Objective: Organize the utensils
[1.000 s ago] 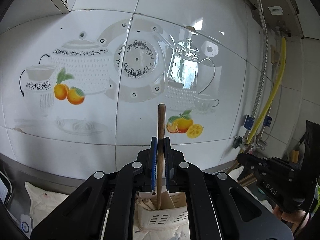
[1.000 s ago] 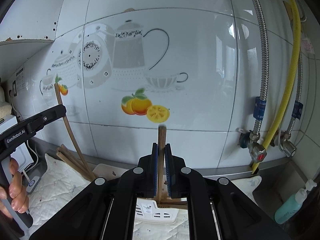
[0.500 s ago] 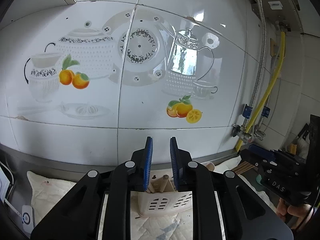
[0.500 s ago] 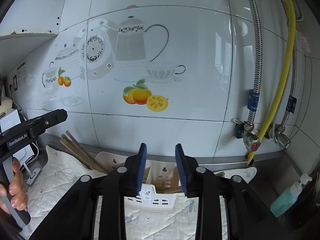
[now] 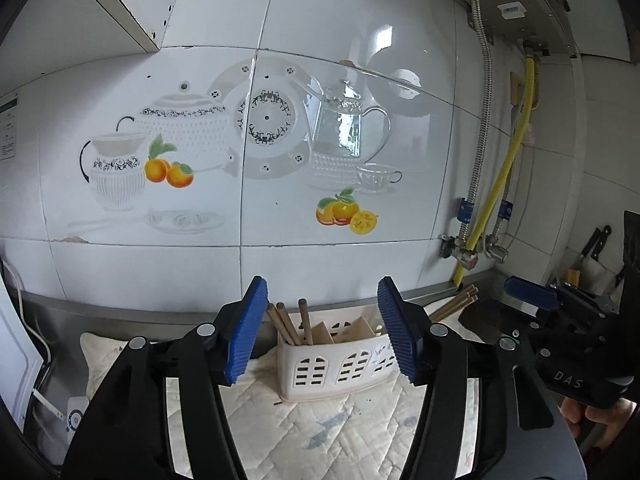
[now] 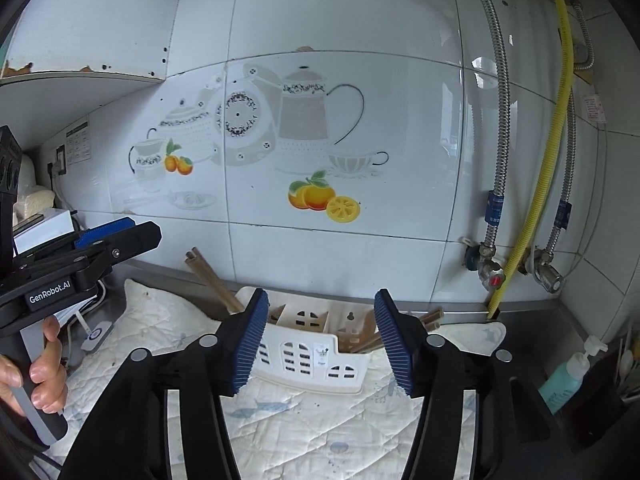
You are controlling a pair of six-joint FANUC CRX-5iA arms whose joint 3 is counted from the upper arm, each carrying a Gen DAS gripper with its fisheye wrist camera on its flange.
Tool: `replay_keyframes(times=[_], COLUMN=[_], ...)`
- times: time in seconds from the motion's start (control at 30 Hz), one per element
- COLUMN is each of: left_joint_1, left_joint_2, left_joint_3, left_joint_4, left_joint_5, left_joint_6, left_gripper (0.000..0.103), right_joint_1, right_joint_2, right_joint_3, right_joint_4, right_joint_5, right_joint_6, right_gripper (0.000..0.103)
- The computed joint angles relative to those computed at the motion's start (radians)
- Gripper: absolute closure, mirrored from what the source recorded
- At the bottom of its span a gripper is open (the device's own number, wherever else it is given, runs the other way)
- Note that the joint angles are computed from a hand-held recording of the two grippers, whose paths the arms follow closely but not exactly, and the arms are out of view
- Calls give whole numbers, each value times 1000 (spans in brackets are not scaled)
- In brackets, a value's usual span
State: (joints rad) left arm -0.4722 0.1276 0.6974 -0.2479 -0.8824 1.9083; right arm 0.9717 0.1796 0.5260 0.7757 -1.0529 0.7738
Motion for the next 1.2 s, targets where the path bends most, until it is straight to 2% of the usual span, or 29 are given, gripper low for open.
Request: replay_keyframes(times=[0.07,0.37,0.77,1.2], left_joint_1=[-6,-64,-117,-130], left_joint_2=[-26,-104,-202,-272], left_joint_3=[-28,-105,-224,-358], left_joint_4=[-7,-60,-124,-131], left_joint_5=[2,-54,-97,-115], left_joint_6=[10,32,108,175], left_gripper=[40,27,6,5], right_joint_1=[17,96,165,217], right_joint_2=[-20,-115,-212,-278], right_joint_3=[-25,-158,-306,-415], right_joint_4=[11,89,126,155], right_joint_5=[-3,-35,-112,-182], right_joint_6=[-11,-102,-241,-327], right_gripper=[39,26,17,12])
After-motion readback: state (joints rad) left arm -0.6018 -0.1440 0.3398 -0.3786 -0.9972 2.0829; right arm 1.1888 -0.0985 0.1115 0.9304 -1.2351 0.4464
